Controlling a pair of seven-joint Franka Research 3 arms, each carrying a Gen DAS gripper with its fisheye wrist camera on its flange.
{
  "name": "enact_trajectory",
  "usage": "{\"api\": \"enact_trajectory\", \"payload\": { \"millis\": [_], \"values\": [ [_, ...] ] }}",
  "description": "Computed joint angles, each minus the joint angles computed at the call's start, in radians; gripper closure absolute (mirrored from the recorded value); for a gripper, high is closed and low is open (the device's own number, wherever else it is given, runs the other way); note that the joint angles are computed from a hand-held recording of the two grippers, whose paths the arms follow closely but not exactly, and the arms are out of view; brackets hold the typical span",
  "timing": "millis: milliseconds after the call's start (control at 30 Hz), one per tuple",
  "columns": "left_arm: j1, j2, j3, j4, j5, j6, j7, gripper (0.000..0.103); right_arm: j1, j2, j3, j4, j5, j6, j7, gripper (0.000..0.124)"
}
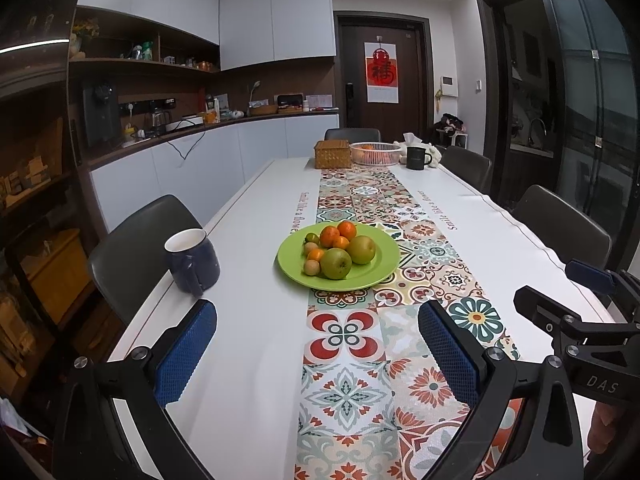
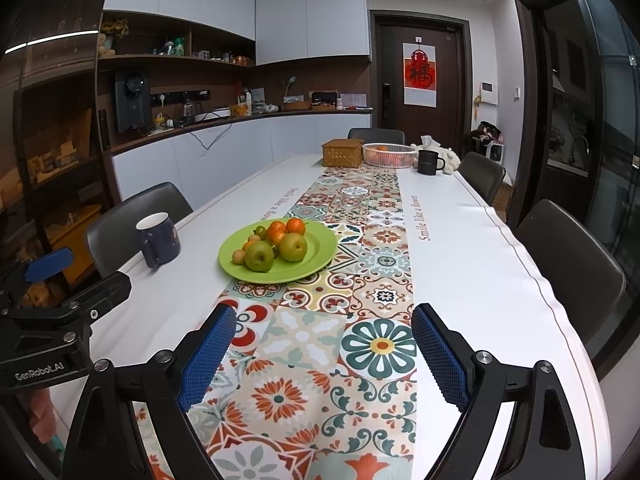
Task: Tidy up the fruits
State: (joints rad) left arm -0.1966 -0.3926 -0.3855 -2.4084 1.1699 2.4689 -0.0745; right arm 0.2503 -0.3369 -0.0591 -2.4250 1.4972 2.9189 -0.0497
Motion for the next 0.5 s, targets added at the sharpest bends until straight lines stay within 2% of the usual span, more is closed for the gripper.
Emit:
{"api": "enact_trajectory", "payload": {
  "millis": [300, 500],
  "values": [
    [-0.009, -0.005, -0.004, 0.002, -0.034, -0.025, 0.013, 0.000, 0.001, -0.009, 0.000, -0.006, -0.015, -0.001, 0.014, 0.034],
    [-0.007, -0.009, 0.001, -0.006, -0.040, 0.002, 0.015, 0.000, 0.006, -0.024, -0.006, -0.017, -0.056, -0.004, 0.052, 0.034]
  ]
}}
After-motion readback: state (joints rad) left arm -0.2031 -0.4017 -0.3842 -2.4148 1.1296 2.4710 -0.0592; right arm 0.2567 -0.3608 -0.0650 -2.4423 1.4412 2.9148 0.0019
